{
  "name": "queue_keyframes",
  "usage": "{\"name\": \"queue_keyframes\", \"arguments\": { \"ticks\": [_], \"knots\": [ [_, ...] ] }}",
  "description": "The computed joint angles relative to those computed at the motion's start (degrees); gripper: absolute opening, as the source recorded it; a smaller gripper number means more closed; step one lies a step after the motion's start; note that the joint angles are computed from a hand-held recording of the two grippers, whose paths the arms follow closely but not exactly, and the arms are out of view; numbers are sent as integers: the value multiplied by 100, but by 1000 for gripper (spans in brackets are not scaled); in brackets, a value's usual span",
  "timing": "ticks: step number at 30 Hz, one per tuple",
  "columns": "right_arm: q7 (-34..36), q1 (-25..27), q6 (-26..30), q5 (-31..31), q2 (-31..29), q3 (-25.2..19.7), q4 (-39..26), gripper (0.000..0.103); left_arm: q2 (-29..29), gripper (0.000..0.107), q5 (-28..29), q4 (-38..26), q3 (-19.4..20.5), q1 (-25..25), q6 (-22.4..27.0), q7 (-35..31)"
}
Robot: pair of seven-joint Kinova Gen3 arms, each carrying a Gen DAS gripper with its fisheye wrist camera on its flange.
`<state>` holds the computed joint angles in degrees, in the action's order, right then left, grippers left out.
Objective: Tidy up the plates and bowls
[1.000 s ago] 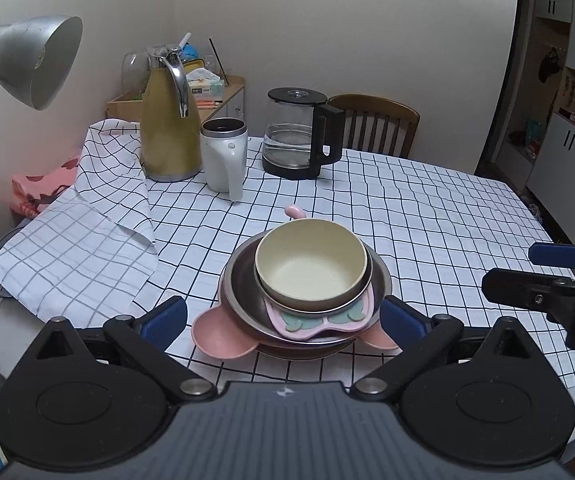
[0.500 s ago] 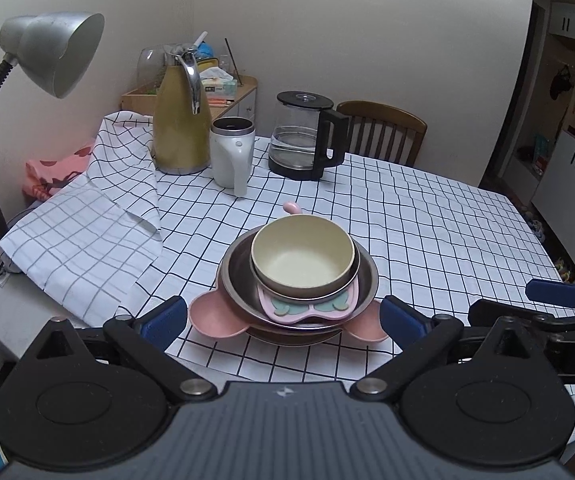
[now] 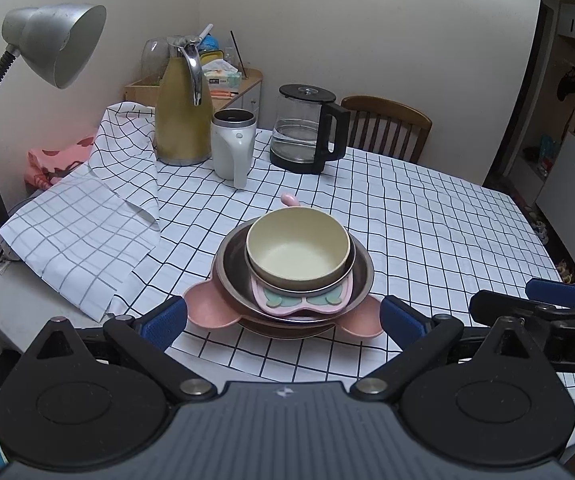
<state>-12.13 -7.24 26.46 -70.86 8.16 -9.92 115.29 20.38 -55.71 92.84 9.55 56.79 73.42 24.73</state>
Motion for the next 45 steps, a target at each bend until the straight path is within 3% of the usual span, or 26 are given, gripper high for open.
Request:
{"name": "queue_keyframes", "arguments": {
  "ticks": [24, 30, 45],
  "knots": [
    [543, -86, -166, -396, 35, -89, -15, 103, 12, 103, -52, 21, -3, 1, 60, 110],
    [258, -173, -389, -259, -1, -101, 10, 103, 29, 103, -135, 32, -5, 52, 205, 129],
    [327, -258, -579, -538, -92, -110, 168, 103, -70, 103, -301, 225, 67, -23, -140, -33]
  ]
}}
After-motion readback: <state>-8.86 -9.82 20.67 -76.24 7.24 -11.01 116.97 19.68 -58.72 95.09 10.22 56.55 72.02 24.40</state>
